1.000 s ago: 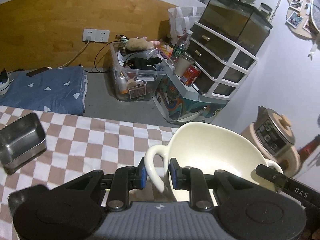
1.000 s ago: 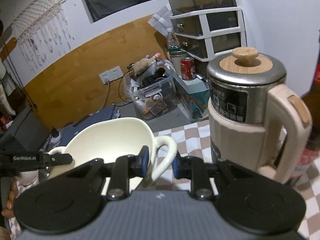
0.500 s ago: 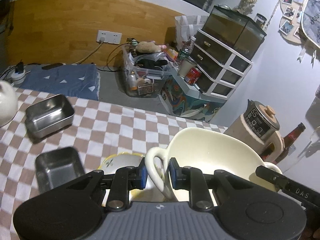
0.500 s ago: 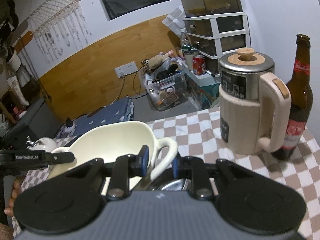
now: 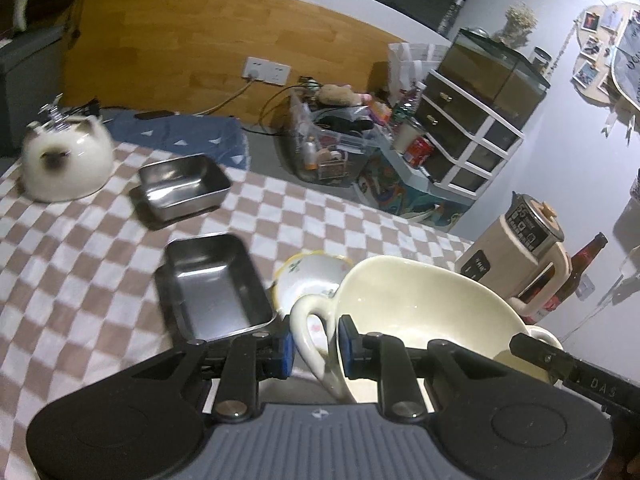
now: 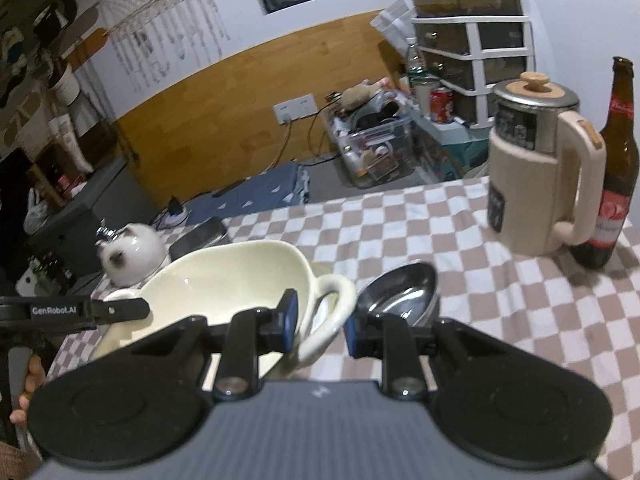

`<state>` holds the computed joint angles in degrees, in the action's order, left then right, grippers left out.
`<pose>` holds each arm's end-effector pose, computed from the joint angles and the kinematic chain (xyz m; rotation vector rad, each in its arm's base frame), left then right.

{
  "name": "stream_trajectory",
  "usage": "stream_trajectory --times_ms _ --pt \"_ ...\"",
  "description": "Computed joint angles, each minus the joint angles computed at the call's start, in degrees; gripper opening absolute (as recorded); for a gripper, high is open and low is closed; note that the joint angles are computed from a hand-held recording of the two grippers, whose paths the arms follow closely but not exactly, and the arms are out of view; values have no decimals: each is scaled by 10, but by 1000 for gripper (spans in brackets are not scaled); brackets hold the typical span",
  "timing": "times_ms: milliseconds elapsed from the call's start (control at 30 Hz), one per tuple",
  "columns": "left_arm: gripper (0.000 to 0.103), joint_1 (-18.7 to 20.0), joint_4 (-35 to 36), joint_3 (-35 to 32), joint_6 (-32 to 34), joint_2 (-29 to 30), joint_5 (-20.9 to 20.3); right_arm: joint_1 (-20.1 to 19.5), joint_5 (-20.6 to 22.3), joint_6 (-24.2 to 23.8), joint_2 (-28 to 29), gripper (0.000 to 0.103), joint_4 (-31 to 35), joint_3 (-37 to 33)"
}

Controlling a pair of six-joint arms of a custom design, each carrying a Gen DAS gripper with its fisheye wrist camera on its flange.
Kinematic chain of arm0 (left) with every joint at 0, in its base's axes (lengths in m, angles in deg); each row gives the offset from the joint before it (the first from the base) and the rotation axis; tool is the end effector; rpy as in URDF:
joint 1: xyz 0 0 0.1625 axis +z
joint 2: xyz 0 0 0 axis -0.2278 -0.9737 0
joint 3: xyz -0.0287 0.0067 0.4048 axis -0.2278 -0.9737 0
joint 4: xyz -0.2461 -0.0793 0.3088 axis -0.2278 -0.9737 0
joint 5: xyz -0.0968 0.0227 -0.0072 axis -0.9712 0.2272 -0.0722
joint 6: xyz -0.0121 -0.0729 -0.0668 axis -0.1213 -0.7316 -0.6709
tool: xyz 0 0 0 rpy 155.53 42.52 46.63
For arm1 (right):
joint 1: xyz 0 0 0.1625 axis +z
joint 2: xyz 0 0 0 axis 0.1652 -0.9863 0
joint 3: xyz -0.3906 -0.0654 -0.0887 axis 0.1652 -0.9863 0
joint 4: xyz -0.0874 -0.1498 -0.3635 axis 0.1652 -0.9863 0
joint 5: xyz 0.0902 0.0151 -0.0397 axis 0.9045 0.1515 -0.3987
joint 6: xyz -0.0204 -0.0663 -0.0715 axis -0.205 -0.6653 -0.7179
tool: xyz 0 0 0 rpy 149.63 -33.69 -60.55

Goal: Organize plates and bowls
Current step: 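Carry the cream bowl over the white plate and lower it with both grippers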

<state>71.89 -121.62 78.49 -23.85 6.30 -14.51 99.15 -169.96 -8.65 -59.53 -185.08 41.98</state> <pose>-0.1148 -0.5507 0.3527 0.3672 2.5876 -0.9680 0.2812 -0.5646 0.1569 0.3757 -2.4795 1.1020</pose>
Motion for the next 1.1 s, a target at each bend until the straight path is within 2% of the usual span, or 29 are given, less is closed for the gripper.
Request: stream_trajectory --times_ms 233,533,867,1100 --pt "23 13 25 45 -12 -64 6 19 0 27 12 28 14 19" --pt "23 51 53 61 5 -104 -27 42 -23 72 33 28 49 24" --pt "23 100 81 45 17 -103 -55 54 -46 127 63 28 113 -6" --pt "22 131 104 13 37 -78 -86 54 -63 173 84 28 156 -33"
